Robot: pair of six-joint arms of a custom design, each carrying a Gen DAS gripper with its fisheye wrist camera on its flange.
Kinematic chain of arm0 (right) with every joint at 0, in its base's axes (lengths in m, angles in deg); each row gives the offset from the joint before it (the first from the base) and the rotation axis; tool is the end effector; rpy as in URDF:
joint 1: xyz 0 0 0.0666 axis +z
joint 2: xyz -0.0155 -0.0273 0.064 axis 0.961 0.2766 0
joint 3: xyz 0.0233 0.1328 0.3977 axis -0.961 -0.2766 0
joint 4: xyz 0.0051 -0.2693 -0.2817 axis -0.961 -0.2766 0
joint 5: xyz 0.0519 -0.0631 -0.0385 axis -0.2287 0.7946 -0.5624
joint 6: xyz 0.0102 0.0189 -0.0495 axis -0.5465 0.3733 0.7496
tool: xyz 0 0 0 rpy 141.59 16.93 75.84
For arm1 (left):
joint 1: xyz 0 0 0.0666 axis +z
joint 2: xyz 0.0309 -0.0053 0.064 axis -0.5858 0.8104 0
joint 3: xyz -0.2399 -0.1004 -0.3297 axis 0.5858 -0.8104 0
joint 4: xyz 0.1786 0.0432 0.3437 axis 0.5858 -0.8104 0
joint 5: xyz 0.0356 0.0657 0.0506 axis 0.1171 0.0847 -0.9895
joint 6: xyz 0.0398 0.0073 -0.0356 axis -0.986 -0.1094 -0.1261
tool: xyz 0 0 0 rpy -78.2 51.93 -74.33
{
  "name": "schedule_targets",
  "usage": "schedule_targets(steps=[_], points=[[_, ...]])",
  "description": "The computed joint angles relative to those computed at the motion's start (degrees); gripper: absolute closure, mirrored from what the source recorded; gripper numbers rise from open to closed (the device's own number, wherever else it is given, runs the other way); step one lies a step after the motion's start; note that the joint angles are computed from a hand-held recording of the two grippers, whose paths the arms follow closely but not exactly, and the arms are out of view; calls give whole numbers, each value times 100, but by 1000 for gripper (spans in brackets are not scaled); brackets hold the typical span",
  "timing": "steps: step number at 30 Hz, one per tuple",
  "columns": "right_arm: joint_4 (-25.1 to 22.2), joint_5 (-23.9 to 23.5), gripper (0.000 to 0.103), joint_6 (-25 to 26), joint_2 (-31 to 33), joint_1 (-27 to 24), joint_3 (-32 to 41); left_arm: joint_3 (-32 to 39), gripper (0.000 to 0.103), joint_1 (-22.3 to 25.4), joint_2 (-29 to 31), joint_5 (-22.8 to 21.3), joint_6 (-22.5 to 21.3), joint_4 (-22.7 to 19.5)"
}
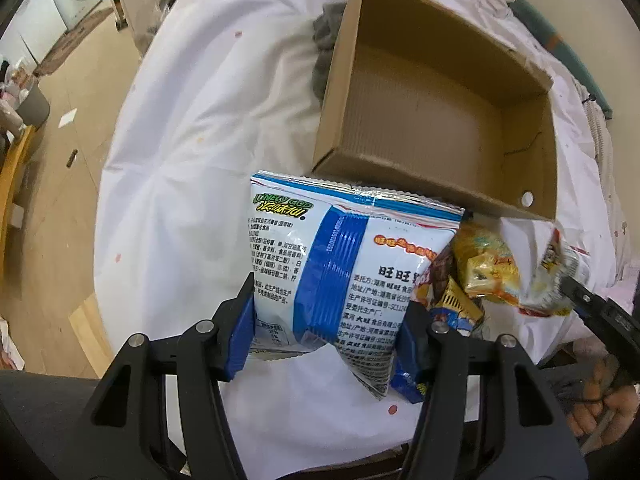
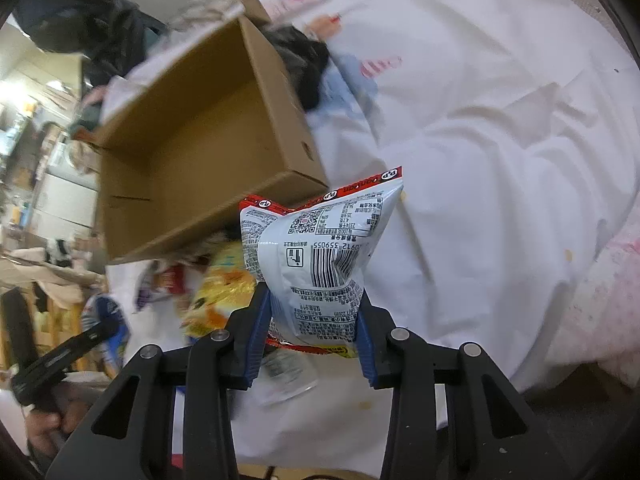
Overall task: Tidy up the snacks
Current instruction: 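Carry both bags into the cardboard box and open both tools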
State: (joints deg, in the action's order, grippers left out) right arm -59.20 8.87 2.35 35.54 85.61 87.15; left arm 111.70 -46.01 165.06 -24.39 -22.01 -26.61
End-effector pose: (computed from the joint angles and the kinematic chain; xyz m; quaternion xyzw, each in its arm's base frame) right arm 0.5713 0.1275 0.4568 0.1194 0.9567 0.2080 0.1652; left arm 0.5832 -0.1080 0.4792 -0.0741 0.9836 -0.0815 0.1431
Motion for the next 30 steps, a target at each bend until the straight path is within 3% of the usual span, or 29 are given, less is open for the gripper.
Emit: schedule_targets(steps=[6,10,19,24,30], points=[[876,-348,63,-128,-540,-49,-233,252,48,-27,-68,-184,118,240],[1203,-555,63,-165,-411,-37,108,703,48,-45,87,-369,129,267],[988,-619,63,80,609,78,1600,2588,48,-143,1020,-525,-196,-166],[1103,-686,63,39,911,50,1834,3601,48,-234,1639,-676,-424,-315],[1169,-703,63,-199,1069,37,1616,2940,48,-315,1565,-987,-570,378]])
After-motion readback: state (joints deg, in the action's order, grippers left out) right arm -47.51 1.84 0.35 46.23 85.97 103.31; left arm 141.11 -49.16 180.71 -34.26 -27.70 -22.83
